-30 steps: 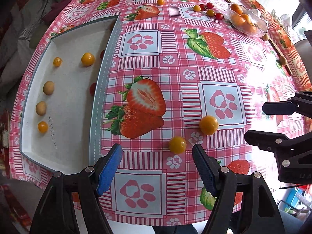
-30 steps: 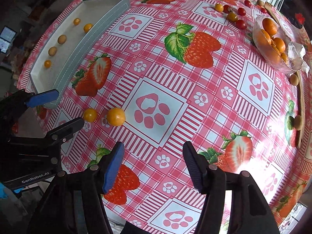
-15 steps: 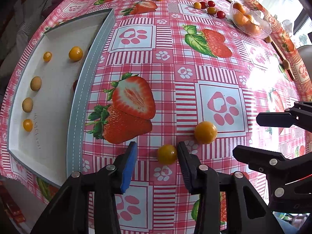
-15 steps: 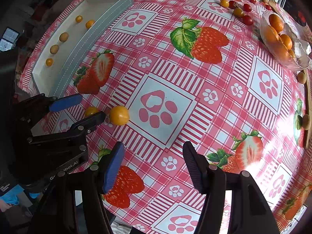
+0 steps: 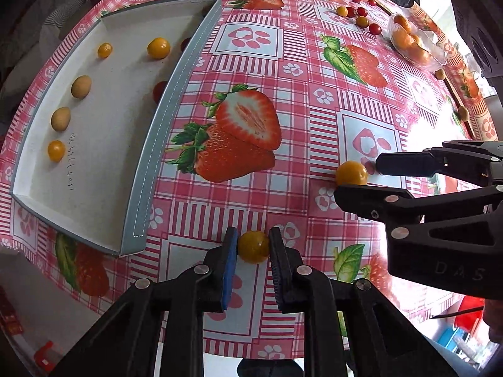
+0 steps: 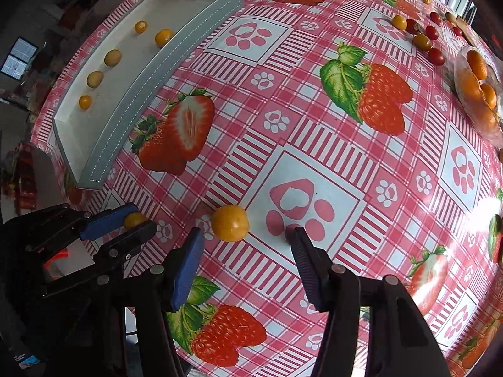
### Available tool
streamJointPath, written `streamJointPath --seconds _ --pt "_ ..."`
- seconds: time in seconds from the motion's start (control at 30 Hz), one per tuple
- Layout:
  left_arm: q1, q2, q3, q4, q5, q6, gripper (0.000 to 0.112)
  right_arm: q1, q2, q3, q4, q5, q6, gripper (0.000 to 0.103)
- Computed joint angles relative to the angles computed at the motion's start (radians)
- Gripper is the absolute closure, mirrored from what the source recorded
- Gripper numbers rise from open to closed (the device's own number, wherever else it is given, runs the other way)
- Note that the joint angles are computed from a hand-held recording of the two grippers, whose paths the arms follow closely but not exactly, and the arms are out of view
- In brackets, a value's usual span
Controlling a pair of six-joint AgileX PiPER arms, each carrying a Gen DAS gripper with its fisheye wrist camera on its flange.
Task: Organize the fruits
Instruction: 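Grasp a yellow cherry tomato with the left gripper while the right gripper grasps another, then carry both yellow tomatoes over the white tray with both grippers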
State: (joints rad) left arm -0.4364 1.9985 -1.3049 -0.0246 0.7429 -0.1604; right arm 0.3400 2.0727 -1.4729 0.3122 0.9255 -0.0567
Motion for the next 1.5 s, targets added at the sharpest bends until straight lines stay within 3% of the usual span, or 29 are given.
streamJointPath --seconds 0.03,0.1,0.13,0.53,0.97,1.27,1.5 --pt "0.008 0.001 0.000 -0.010 -0.002 0.003 0.090 0.011 0.009 -0.017 -0.014 0.004 0.013 0.050" --pt "0.008 -0.002 0.009 -0.016 -0.009 -0.003 0.090 0.038 0.038 -0.068 -0.058 0.016 0.050 0.075" --pt "0.006 -0.002 0.009 -0.016 -0.009 -0.006 0.090 0.053 0.060 -0.110 -0.057 0.034 0.064 0.078" --pt "0.072 -0.025 0.002 -0.125 0.051 0.060 0.090 -0.032 0.005 -0.048 0.048 0.072 0.097 0.078" --pt "0.079 -0.140 -0.041 -0.087 0.137 0.006 0.090 -0.163 -0.103 0.048 0.112 0.090 0.008 0.078" --pt "0.199 -0.115 -0.105 -0.071 0.145 0.075 0.090 -0.101 -0.047 -0.138 0.087 0.139 0.097 0.078" --pt "0.342 -0.008 -0.199 -0.075 0.194 0.254 0.090 0.003 0.128 -0.451 0.062 0.221 0.290 0.078"
